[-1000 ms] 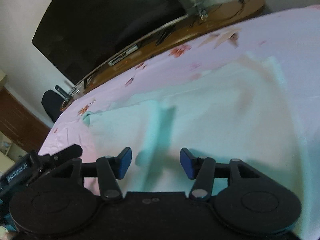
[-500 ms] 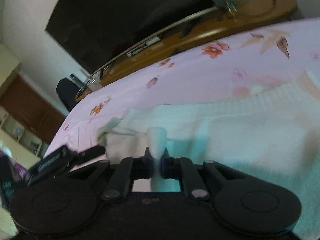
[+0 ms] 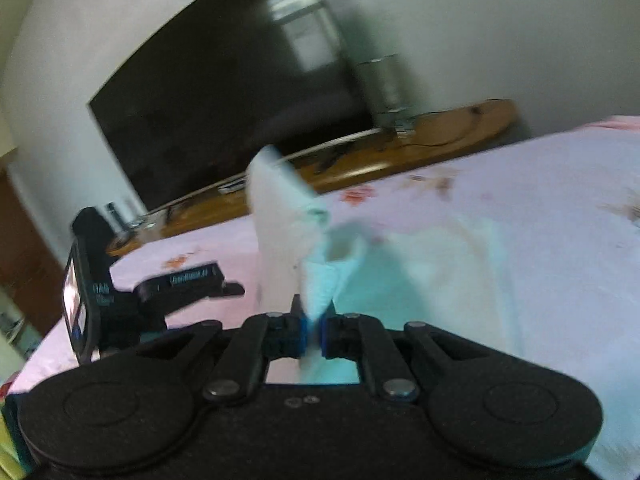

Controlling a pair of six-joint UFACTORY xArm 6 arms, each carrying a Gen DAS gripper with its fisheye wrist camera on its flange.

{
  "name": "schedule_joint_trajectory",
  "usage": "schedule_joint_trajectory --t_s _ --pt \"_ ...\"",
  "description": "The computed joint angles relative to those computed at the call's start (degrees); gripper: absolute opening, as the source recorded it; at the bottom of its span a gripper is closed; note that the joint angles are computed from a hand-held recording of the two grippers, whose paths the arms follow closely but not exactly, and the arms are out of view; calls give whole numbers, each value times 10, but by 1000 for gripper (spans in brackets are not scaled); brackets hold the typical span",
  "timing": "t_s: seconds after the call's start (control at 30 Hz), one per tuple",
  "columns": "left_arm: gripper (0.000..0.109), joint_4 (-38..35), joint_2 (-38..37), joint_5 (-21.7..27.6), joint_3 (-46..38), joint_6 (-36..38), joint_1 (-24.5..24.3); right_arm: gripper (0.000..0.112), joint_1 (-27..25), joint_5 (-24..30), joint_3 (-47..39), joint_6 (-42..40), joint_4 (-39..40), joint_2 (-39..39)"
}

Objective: Fold small clothes

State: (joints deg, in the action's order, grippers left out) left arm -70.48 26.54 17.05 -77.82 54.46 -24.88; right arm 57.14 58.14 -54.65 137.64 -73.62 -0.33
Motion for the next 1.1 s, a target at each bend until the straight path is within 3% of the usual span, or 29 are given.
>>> schedule_joint_trajectory --t_s 0.1,0.27,0.33,0.4,0.43,0.53,0.7,0.83,0.87,0.97,1.1 --pt "89 3 -22 4 33 50 -23 8 27 43 22 28 64 -6" --pt "89 -11 -40 0 65 93 -31 9 6 -18 68 70 96 -20" --pt "89 20 -41 16 61 59 -21 22 -11 -50 79 66 86 -34" --pt "89 22 -47 14 61 60 -16 41 -22 -59 105 81 68 -66" --pt "89 14 -48 12 59 72 -15 44 -30 -63 112 86 63 -75" --pt "89 31 -46 13 54 67 -14 45 -70 -96 141 86 41 -113" --pt "89 84 -26 43 30 -2 -12 44 -177 -216 142 71 7 -90" --pt "89 76 -17 36 25 1 -18 43 -214 -276 127 105 -41 -52" --pt "89 76 -15 37 23 -1 -17 37 -217 -284 125 117 -53 -47" --pt "89 78 -15 38 21 -3 -18 19 -209 -269 117 118 -59 -39" --pt "89 66 -28 48 28 15 -20 11 -135 -145 97 22 8 -49"
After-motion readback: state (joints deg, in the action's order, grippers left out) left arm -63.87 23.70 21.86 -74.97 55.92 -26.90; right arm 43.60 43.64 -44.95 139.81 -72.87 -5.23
